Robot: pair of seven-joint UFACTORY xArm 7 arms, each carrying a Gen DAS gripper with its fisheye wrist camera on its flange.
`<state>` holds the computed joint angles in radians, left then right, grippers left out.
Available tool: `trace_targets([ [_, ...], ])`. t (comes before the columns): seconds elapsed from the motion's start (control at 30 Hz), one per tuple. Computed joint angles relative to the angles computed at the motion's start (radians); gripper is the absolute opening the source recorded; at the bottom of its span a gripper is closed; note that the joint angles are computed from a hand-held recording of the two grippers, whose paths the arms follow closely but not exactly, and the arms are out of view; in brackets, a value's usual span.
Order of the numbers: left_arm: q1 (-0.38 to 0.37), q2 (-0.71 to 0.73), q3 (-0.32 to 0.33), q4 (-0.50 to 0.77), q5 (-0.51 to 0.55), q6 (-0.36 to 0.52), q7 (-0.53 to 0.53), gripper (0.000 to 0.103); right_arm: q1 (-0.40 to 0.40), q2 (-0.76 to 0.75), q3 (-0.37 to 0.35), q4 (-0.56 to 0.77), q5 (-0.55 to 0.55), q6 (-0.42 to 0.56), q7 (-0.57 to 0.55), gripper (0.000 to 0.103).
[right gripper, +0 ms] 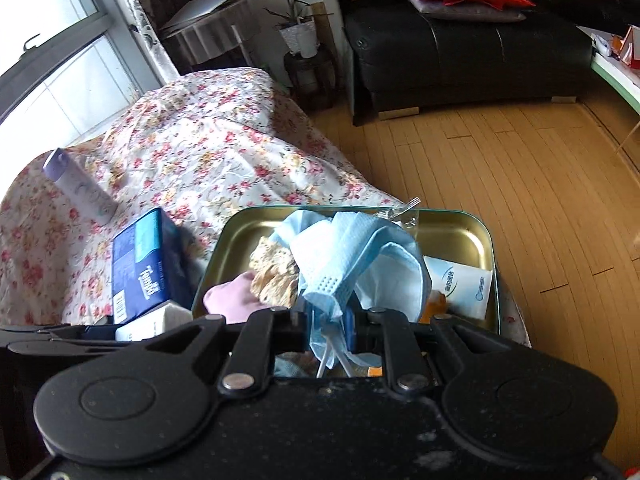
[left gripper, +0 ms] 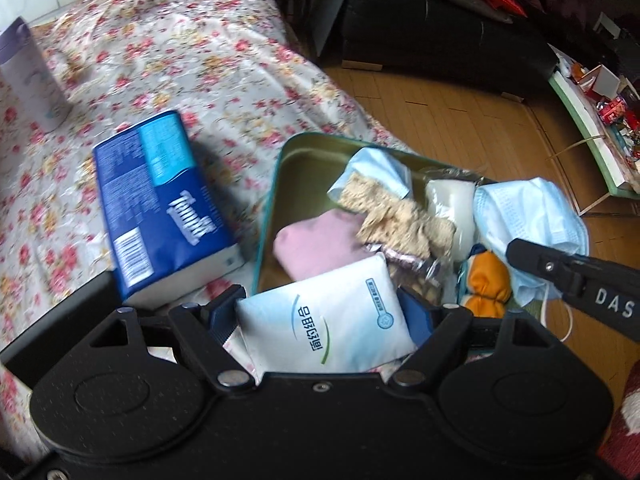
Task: Organize soft objects
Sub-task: 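Release the tissue packet and mask into the tin tray with both tools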
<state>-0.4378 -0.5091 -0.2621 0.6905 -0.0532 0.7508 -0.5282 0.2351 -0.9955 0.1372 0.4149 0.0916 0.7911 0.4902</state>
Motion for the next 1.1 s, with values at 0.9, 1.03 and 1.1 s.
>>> trace_targets([
  [0.9,0.028,0.046,-0.023,0.004,0.095,-0.060,-0.049,0.090,-0.034,0.015,0.002,-0.018,-0.023,-0.038,0.057,0.049],
  [1.03,0.037,0.023,-0.044,0.005,0.135,-0.040,-0.073,0.090,-0.042,-0.009,0.015,-0.012,-0.038,-0.020,0.071,0.049],
  [1.1,0.040,0.006,-0.055,0.003,0.156,-0.030,-0.085,0.090,-0.043,-0.025,0.019,-0.009,-0.045,-0.007,0.076,0.049],
])
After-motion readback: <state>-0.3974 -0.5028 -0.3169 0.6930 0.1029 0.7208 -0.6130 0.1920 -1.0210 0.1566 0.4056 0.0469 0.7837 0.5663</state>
